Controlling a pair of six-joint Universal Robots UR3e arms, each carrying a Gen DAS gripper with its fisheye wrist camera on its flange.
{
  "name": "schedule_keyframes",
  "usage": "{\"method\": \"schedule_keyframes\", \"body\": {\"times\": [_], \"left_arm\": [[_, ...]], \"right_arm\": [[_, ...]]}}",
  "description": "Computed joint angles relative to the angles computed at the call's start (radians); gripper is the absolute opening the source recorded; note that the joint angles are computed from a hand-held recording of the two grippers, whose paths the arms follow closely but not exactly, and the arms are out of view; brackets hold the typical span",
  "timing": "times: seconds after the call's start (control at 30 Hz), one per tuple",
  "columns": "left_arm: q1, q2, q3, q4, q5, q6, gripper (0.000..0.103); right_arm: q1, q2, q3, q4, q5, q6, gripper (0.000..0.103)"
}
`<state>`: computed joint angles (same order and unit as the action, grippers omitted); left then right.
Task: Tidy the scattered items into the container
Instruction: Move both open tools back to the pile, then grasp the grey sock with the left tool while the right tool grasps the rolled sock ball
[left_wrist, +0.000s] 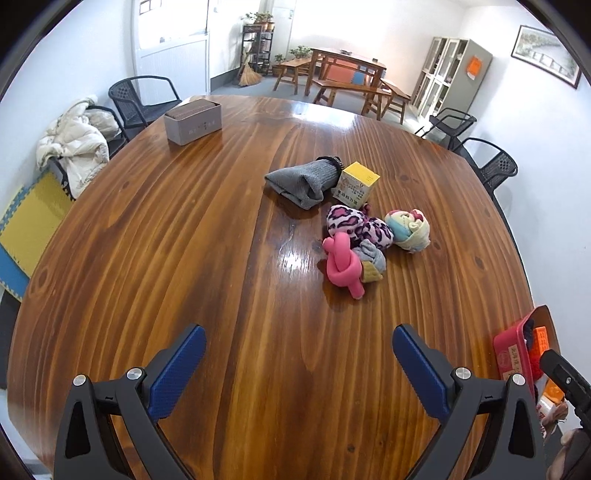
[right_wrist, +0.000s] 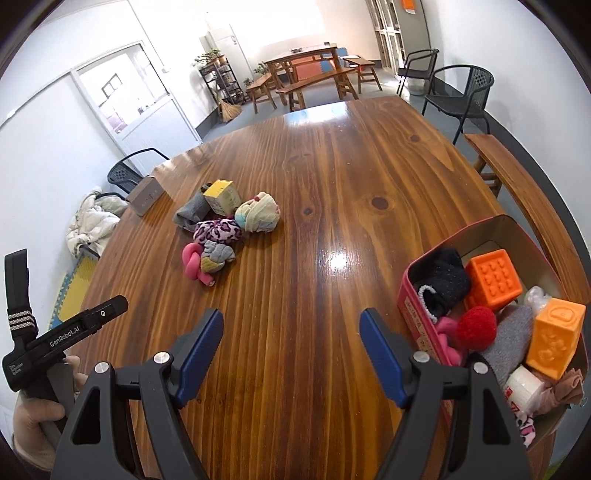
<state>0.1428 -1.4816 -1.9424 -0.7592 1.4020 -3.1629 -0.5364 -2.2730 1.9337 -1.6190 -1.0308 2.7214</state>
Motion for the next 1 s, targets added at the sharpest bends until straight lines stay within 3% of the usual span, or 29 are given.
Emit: {"method": "schedule_keyframes", "body": {"times": [0.27, 0.53, 0.87, 1.0], "left_arm": [[0.021, -0.277, 0.215, 0.021, -0.021, 0.06, 0.102], [0.007, -0.616, 0.596, -0.014, -0.05, 0.154, 0.102], [-0.01, -1.044, 1.233, -0.273, -0.137, 0.329, 0.102], [-0.018, -1.2, 1.502, -0.416, -0.138, 0.336, 0.102]], "right_arm": [[0.241, 0.227, 0.003, -0.305, -0.162, 0.248, 0.079], [0.398, 0.449, -0.077, -0.468, -0.266, 0.397, 0.079], [0.482, 0.65, -0.202, -0.55, -0.336, 0.486, 0.079], [0.508, 0.712, -0.253, -0.557, -0.353, 0.503, 0.079]]}}
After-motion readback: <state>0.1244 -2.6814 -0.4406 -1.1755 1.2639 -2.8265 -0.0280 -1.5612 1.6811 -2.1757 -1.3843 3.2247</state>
